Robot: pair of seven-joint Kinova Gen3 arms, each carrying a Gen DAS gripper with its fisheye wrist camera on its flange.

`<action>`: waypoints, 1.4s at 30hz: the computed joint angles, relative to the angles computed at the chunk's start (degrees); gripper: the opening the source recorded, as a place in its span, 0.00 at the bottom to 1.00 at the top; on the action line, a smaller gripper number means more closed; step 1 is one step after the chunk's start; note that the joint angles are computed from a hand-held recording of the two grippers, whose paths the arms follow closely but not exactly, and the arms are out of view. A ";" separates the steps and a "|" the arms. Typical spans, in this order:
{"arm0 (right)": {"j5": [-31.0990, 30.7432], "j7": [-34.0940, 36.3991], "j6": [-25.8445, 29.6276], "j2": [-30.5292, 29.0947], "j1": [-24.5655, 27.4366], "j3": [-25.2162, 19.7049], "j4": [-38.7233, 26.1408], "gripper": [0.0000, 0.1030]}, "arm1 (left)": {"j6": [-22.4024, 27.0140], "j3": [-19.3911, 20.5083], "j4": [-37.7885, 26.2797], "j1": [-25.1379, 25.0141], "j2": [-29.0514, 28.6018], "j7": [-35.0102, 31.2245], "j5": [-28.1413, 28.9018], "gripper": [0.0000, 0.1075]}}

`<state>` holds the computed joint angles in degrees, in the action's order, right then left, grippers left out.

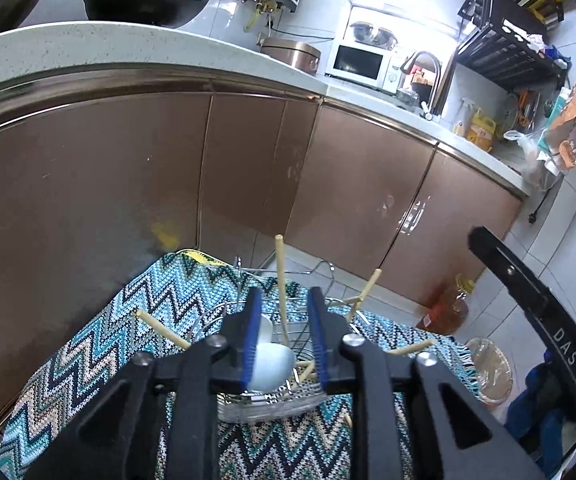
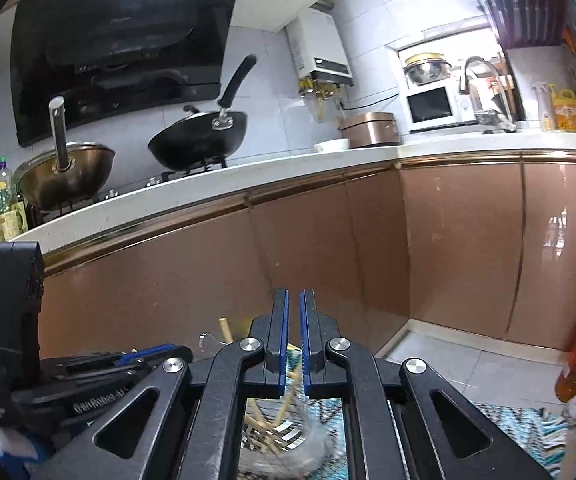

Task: Organize utensils
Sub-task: 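Drop the chopstick from the left tool into the holder while the right tool drops its chopstick in, then withdraw both open tools from the holder back over the table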

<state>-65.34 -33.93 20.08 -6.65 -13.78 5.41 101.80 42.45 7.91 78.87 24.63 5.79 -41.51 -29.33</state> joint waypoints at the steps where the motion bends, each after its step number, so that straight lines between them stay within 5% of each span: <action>1: 0.96 -0.85 0.41 -0.32 0.46 0.06 -0.03 0.06 | -0.25 0.05 0.24 0.12 -0.37 0.16 -0.09 0.25; 11: 16.40 -14.21 6.26 -6.14 2.18 2.80 2.32 0.11 | 1.11 4.42 4.36 0.05 -7.02 5.58 -4.83 0.29; 25: 30.97 -28.41 12.57 -19.60 0.05 4.21 3.96 0.22 | 13.79 20.15 6.73 -6.30 -19.20 14.86 -12.06 0.42; 32: 37.64 -35.53 16.86 -27.66 0.23 3.52 3.79 0.25 | 19.29 27.18 7.13 -10.92 -26.22 15.78 -9.63 0.42; 42: 46.55 -44.74 23.60 -35.39 0.18 0.25 -0.04 0.27 | 23.81 31.33 5.48 -16.86 -35.38 10.93 -2.92 0.42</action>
<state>-18.79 -78.67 43.68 -42.04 -13.60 5.65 101.76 66.25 39.24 84.35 7.77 -29.58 -30.58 -32.25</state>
